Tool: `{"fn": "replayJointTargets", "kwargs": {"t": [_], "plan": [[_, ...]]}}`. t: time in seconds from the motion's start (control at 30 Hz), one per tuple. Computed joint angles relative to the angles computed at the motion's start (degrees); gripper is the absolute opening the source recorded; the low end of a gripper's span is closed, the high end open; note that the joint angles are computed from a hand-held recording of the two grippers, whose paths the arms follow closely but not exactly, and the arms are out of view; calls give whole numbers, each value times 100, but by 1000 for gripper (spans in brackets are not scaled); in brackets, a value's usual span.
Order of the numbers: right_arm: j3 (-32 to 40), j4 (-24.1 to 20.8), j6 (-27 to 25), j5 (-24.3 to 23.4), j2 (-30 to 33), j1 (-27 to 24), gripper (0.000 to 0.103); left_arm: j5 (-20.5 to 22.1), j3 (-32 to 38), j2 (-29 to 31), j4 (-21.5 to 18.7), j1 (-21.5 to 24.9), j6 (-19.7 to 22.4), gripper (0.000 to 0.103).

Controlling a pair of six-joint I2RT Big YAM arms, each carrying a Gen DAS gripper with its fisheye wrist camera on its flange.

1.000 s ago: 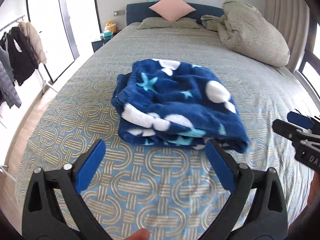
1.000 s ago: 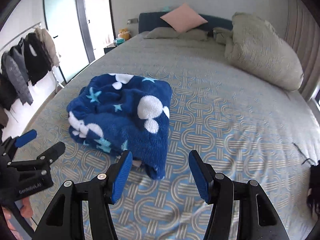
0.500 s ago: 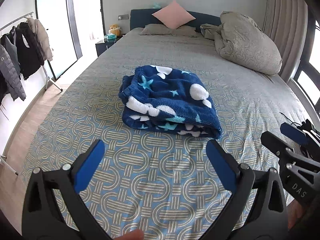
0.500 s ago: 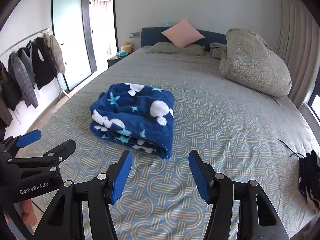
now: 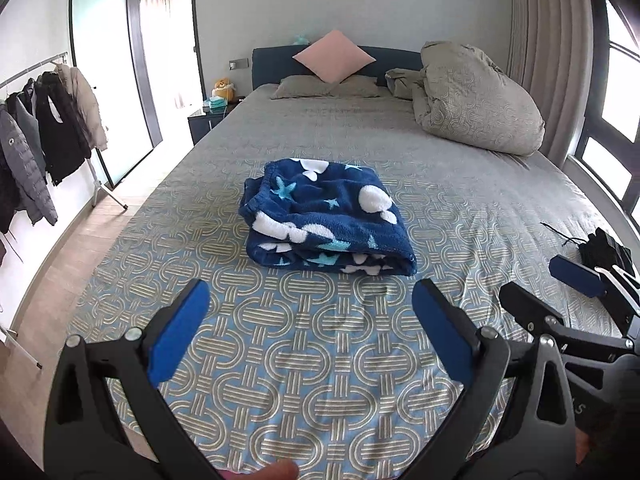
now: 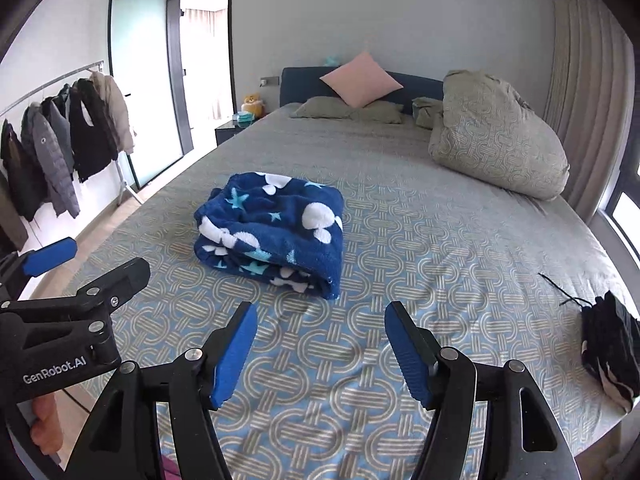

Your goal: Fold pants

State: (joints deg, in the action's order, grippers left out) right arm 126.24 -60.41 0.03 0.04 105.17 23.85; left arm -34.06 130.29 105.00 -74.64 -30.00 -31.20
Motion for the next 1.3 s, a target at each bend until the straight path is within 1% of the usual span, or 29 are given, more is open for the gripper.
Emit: {"fn": "replayJointTargets", "kwargs": {"t": [0.1,0.27,0.4,0.53,0.8,1.0,1.3], "plan": [[-61,-26,85,40,-42,-20,68,54,2,-16,-24,-36,6,101],[-110,-85,267,-54,-93,-88,68,41,-15,-66,-63,-83,-73,101],[-262,-36,287,-78,-200,-114,69,-25,-41,-104,-24,-125,-53,101],[-370,-35,316,-182,-282,-143,69,7,-58,-127,-15,-155,-30,101],[-633,81,310,-197,-493,-176,69,-48,-86,-160,37,-238,-47,101],[-773,133,326,-228,-619,-208,69,-29,-12,-117,-75,-293,-96,101],[-959,231,364,-251,-797,-224,69,-111,-69,-174,-80,-364,-89,101]]}}
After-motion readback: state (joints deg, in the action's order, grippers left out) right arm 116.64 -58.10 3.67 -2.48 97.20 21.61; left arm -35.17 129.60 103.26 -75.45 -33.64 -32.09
